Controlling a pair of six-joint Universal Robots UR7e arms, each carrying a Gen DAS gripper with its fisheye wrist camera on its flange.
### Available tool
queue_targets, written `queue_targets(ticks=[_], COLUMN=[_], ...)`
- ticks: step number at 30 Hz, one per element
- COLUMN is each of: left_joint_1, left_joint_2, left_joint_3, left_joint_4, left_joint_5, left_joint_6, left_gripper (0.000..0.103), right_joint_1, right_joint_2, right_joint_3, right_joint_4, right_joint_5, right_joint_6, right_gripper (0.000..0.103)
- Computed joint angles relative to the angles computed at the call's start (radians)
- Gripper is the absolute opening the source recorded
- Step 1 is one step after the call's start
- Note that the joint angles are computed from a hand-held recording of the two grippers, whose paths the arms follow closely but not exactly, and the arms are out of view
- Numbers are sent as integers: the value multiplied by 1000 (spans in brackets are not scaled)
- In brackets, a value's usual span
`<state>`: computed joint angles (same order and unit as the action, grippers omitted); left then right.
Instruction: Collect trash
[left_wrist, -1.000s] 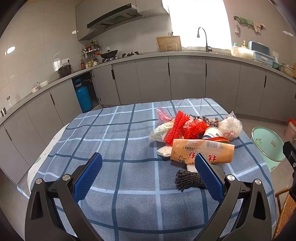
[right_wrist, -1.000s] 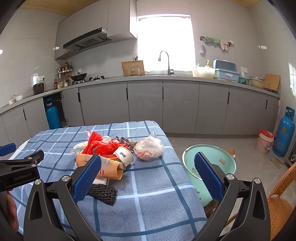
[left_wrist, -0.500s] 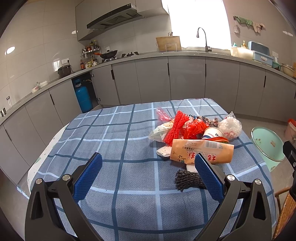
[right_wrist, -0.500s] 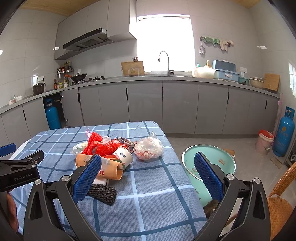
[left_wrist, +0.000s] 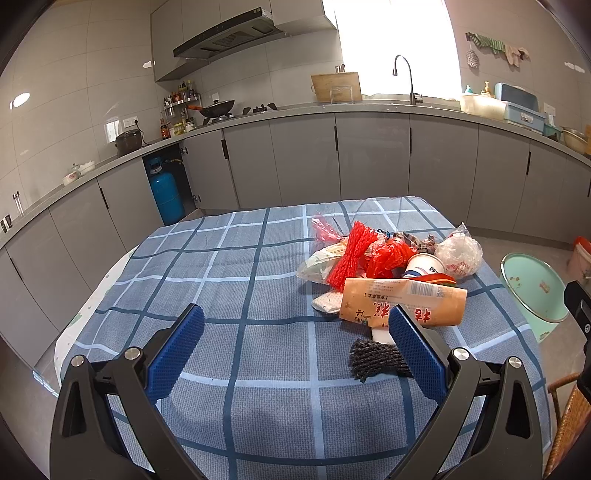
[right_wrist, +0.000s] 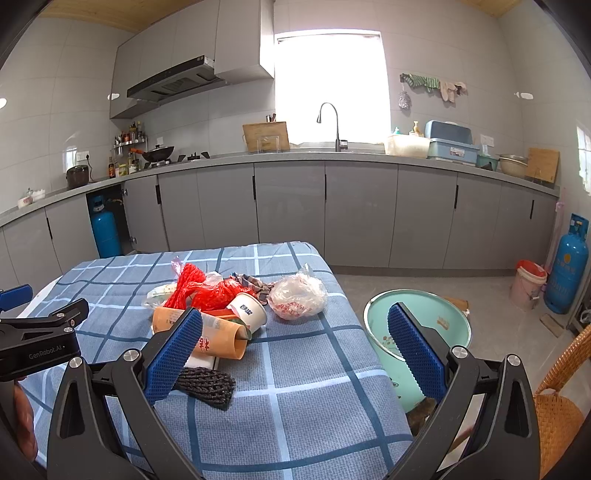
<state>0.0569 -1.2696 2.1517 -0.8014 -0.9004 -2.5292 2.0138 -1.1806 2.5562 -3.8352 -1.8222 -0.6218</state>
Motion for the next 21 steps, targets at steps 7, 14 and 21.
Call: queue_targets(ticks=[7, 14, 21], left_joint_1=[0, 1, 2], left_joint_2=[0, 1, -3], left_joint_3=[0, -2, -2], left_joint_4=[1, 2, 4], left_joint_5=[-2, 0, -1], left_joint_6=[0, -1, -1], left_gripper=[98, 98, 98], right_joint_1=[1, 5, 9], right_joint_2=[2, 2, 5], right_joint_3=[-1, -2, -5], right_joint_4=[-2, 2, 7], right_joint_5=[-1, -5, -8], right_joint_6=[0, 1, 3], right_gripper=[99, 99, 99])
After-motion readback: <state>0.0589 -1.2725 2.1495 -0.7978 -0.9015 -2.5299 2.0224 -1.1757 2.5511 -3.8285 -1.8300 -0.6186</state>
